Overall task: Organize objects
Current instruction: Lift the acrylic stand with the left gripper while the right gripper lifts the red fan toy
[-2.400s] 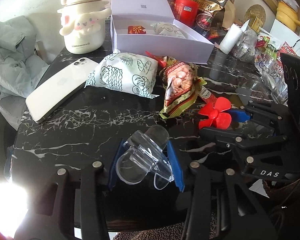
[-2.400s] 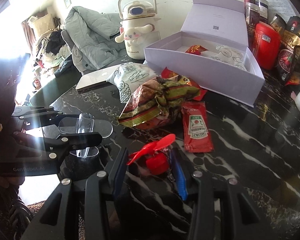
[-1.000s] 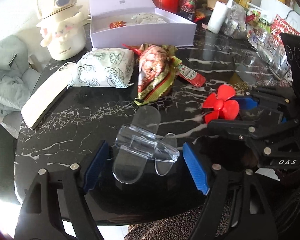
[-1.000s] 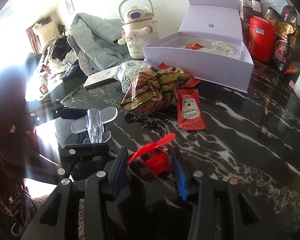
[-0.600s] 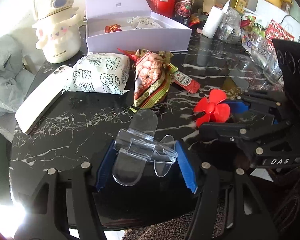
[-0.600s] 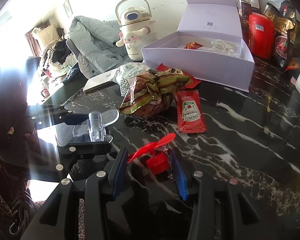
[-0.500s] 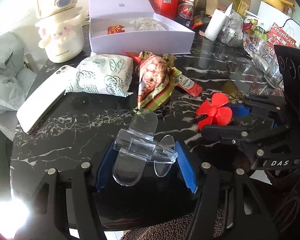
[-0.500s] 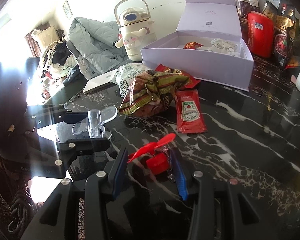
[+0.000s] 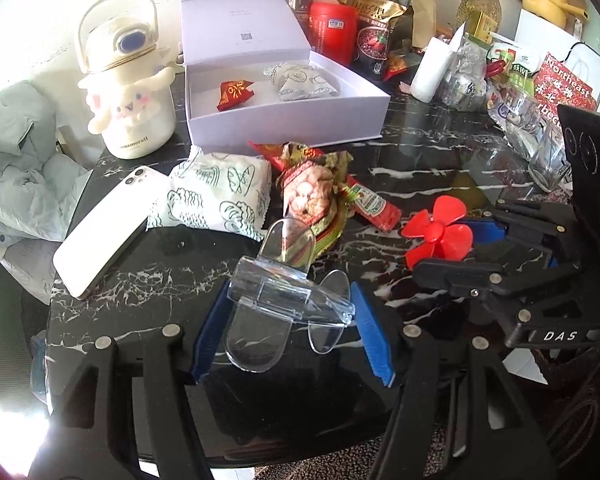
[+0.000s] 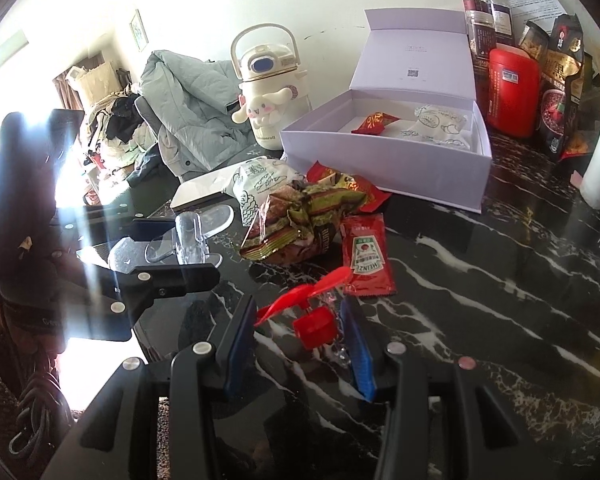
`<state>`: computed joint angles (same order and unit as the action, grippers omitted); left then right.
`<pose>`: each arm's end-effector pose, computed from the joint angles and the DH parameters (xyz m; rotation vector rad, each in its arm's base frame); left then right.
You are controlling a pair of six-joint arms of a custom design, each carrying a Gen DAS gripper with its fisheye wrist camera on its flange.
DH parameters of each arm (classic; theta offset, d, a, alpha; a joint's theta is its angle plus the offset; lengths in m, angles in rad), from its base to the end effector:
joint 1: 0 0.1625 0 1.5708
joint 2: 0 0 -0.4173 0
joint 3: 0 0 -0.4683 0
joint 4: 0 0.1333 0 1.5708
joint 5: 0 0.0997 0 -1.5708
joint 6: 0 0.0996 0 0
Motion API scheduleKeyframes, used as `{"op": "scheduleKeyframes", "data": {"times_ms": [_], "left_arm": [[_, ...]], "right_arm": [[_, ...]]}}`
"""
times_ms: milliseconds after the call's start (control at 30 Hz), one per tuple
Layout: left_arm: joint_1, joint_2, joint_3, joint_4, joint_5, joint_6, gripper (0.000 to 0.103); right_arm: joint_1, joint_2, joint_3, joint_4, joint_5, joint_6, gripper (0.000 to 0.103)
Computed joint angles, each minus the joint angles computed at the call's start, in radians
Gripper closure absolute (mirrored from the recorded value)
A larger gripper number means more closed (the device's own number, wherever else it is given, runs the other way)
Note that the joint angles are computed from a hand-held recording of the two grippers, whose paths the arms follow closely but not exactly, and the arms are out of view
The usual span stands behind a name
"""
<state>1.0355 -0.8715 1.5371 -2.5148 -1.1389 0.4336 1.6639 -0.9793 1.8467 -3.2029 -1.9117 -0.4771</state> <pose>-0.2360 -0.7409 0.1331 1.1826 2.4250 -0.4074 0.1621 -0.6603 0.1530 0.5419 -2.4699 0.9130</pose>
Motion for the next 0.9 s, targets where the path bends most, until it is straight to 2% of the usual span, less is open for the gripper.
{"op": "scheduleKeyframes", "data": {"times_ms": [200, 567, 900], "left_arm": [[-0.01, 0.002, -0.012, -0.008, -0.025, 0.002, 0.044], [-0.023, 0.02, -0.045, 0.019, -0.088, -0.021, 0.044], [-0.052, 0.024, -0.053, -0.012, -0.085, 0.022, 0.044]], "right_arm": [[0.013, -0.025, 0.014, -0.042, -0.008, -0.025, 0.058], [0.048, -0.062, 0.031, -0.109, -0.073, -0.095, 0.058], [0.066, -0.083, 0.026, -0.116, -0.117, -0.12, 0.058]]}}
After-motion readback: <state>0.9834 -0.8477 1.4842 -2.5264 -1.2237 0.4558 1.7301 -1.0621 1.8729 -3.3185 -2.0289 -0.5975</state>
